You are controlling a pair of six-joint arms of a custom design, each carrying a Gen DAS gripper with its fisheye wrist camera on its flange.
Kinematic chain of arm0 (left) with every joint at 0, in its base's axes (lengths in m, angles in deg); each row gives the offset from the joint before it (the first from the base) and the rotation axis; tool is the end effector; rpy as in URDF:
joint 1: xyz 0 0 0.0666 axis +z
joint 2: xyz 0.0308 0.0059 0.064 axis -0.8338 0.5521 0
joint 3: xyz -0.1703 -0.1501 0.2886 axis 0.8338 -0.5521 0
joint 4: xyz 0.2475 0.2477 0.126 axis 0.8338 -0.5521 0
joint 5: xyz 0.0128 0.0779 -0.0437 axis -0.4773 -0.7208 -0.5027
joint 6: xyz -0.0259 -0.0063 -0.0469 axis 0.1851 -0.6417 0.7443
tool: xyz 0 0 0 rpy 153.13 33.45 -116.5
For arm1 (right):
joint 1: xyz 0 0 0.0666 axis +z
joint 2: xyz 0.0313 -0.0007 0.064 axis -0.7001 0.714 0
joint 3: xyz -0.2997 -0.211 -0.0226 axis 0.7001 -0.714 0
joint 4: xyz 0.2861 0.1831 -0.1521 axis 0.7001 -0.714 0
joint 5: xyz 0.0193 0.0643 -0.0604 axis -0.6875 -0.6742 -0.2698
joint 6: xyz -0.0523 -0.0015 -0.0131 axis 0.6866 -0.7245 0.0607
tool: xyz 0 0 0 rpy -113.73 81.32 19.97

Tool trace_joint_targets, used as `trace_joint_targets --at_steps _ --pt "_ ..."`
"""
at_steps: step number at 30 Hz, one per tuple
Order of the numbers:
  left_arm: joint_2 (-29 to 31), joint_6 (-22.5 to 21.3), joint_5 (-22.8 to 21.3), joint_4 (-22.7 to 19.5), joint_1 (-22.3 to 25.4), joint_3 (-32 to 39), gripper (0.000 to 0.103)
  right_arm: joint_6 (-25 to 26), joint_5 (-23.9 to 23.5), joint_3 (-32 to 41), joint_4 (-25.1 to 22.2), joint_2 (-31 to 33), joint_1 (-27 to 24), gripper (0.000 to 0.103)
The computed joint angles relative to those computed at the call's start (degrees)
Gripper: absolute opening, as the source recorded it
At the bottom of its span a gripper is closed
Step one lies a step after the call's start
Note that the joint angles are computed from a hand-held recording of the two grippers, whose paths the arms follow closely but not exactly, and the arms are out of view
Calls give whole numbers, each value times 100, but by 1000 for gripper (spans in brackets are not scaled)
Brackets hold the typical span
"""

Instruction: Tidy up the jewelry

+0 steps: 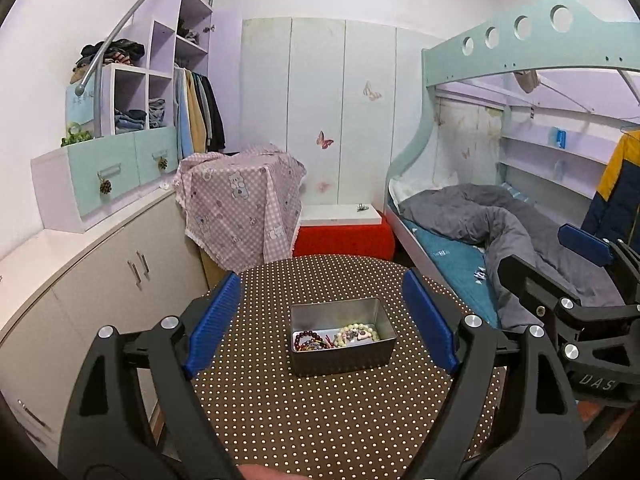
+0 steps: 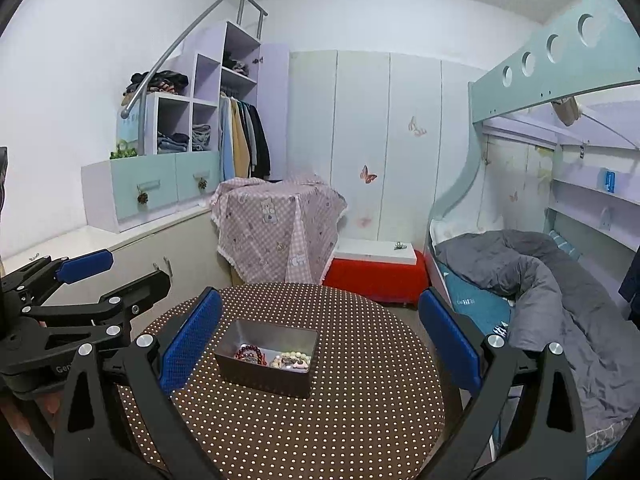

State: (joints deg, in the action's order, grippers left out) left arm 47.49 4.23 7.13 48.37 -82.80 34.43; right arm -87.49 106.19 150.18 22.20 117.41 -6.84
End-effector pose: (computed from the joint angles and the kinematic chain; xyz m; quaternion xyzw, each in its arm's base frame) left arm 0.4958 -0.2300 0.4879 0.0006 0.8308 -0.0076 0.5565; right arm 0.5080 0.3754 0.4783 -0.1287 0.7997 0.0771 0.5814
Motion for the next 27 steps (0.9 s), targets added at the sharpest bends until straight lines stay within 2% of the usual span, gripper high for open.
trace_joint_targets --at_steps 6,27 --pt "-87 -15 -74 87 -19 -96 82 43 58 -34 73 -28 37 95" --pt "-92 87 38 -49 -5 -104 83 -4 168 -48 -29 -19 77 95"
